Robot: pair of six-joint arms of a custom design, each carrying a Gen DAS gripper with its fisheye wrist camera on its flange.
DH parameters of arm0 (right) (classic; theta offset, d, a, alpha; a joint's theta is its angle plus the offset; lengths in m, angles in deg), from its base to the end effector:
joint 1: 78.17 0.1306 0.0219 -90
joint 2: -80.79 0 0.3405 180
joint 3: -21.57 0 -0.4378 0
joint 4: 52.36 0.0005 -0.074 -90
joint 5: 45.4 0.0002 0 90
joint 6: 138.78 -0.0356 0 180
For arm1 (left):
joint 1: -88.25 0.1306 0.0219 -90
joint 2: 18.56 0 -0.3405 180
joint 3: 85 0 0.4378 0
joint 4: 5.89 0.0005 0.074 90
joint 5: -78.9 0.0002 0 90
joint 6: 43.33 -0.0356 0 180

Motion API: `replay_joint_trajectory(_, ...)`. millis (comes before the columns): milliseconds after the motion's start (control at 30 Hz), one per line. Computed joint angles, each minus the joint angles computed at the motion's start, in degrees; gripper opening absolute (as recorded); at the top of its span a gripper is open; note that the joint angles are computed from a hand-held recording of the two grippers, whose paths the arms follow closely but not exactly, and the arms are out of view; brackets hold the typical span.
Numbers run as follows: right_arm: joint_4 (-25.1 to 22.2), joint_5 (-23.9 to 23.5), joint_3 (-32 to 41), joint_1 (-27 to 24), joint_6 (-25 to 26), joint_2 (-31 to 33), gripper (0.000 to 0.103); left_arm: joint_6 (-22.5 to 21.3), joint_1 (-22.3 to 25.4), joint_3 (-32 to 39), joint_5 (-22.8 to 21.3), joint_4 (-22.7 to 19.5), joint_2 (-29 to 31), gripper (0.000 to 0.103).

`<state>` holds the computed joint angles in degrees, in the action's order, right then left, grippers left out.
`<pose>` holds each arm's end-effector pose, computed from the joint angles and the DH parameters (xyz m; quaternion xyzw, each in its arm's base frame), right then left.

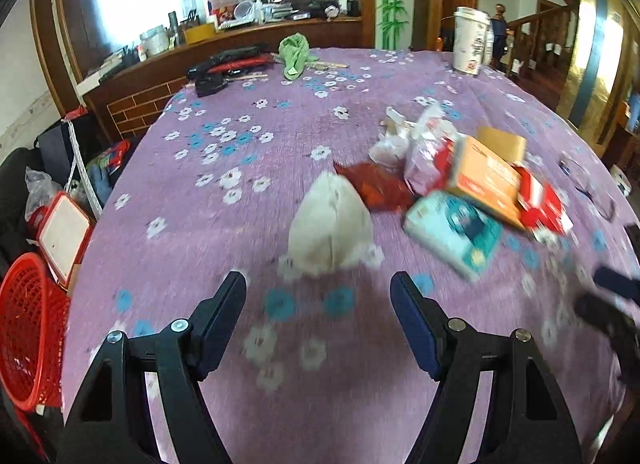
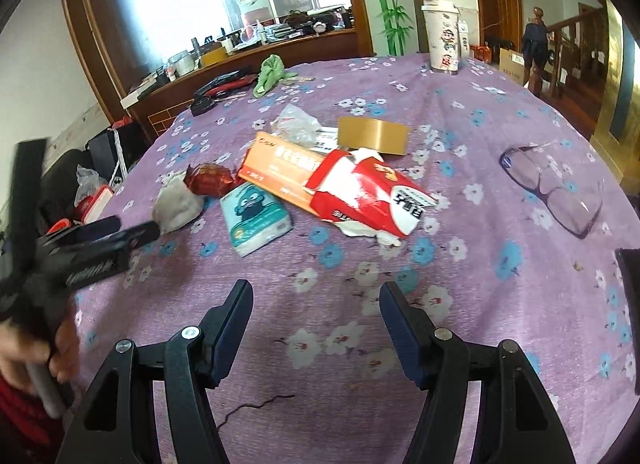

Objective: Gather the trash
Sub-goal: 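Grasp the crumpled white cloth with the left tool while the right tool grasps the red-and-white tissue pack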

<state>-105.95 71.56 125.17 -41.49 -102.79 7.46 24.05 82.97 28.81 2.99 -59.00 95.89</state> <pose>0.5029 0.3538 0.3449 0.2065 0.9109 0.0415 0.3549 0.6610 -0.0703 0.3480 0.2644 0.9062 -0.0687 0.3228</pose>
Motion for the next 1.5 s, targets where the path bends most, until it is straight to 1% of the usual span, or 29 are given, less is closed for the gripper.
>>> replay_joint_trajectory(67, 0.5, -0.2, -1.2, -0.3, -0.3, -1.0, 0.07, 1.0, -1.0, 3.9, -0.8, -1.6, 3.2, 0.073)
replay_joint_trajectory(167, 1.1, -0.6, -3.1, -1.2, -0.4, -2.7, 0.07, 1.7, -2.0, 7.5, -2.4, -2.9, 6.5, 0.073)
replay_joint_trajectory(200, 1.2, -0.7, -3.5, -1.3, -0.4, -3.1, 0.07, 1.9, -2.1, 8.5, -2.3, -3.4, 7.4, 0.073)
replay_joint_trajectory(233, 1.3, -0.8, -3.8, -1.6, -0.1, -3.5, 0.07, 2.2, -2.3, 9.5, -2.2, -3.9, 8.4, 0.069)
replay_joint_trajectory(267, 1.5, -0.9, -4.2, -1.8, 0.0, -4.0, 0.07, 2.8, -2.3, 10.3, -2.1, -4.2, 9.3, 0.063)
replay_joint_trajectory(300, 1.8, -1.2, -4.7, -2.2, 0.2, -4.6, 0.07, 3.2, -2.3, 10.6, -2.1, -4.5, 9.7, 0.048)
replay_joint_trajectory(367, 2.5, -1.7, -5.3, -2.9, 0.8, -5.3, 0.07, 3.7, -2.1, 10.9, -1.6, -4.2, 10.2, 0.046)
replay_joint_trajectory(433, 1.7, -2.2, -4.7, -3.8, 1.7, -5.0, 0.07, 3.8, -1.7, 10.2, -0.8, -3.5, 9.7, 0.039)
replay_joint_trajectory(500, 1.6, -3.6, -3.8, -4.8, 2.8, -4.2, 0.07, 4.0, -1.2, 9.3, 0.4, -3.5, 8.9, 0.037)
replay_joint_trajectory(567, 1.4, -6.1, -3.0, -6.1, 2.6, -3.2, 0.07, 4.2, -0.6, 7.4, 1.6, -2.6, 7.5, 0.037)
replay_joint_trajectory(633, 2.8, -8.8, -3.2, -7.2, 0.8, -3.2, 0.07, 3.9, -0.1, 3.9, 2.0, -0.1, 4.9, 0.037)
replay_joint_trajectory(700, 5.8, -13.1, -4.4, -8.9, -2.4, -3.6, 0.071, 3.3, 0.2, 1.2, 2.3, 1.8, 2.8, 0.037)
replay_joint_trajectory(767, 7.0, -14.8, -4.9, -10.0, -5.6, -3.6, 0.074, 2.8, 0.5, -1.1, 3.1, 3.2, 1.1, 0.037)
replay_joint_trajectory(833, 8.3, -16.7, -5.6, -11.3, -8.7, -3.3, 0.074, 2.5, 0.6, -2.0, 3.6, 4.0, 0.3, 0.037)
replay_joint_trajectory(967, 11.4, -20.1, -6.5, -12.7, -12.2, -2.7, 0.074, 2.2, 1.1, -2.8, 5.5, 4.4, -0.5, 0.037)
replay_joint_trajectory(1133, 10.4, -19.5, -3.0, -12.8, -11.9, 0.4, 0.074, 1.8, 1.8, -3.7, 7.0, 4.9, -1.5, 0.037)
replay_joint_trajectory(1200, 8.7, -19.4, -1.2, -12.6, -11.3, 1.7, 0.064, 1.7, 2.2, -4.4, 7.1, 5.4, -2.1, 0.037)
replay_joint_trajectory(1233, 8.7, -19.6, -1.0, -12.5, -11.2, 1.7, 0.058, 1.6, 2.4, -4.8, 7.1, 5.7, -2.4, 0.037)
replay_joint_trajectory(1300, 9.0, -19.0, -1.4, -12.2, -10.8, 1.2, 0.058, 1.6, 3.0, -5.4, 7.4, 5.8, -2.8, 0.037)
replay_joint_trajectory(1500, 7.6, -11.4, -3.0, -8.9, -8.0, -1.9, 0.058, 1.7, 4.0, -6.5, 8.2, 5.9, -3.7, 0.037)
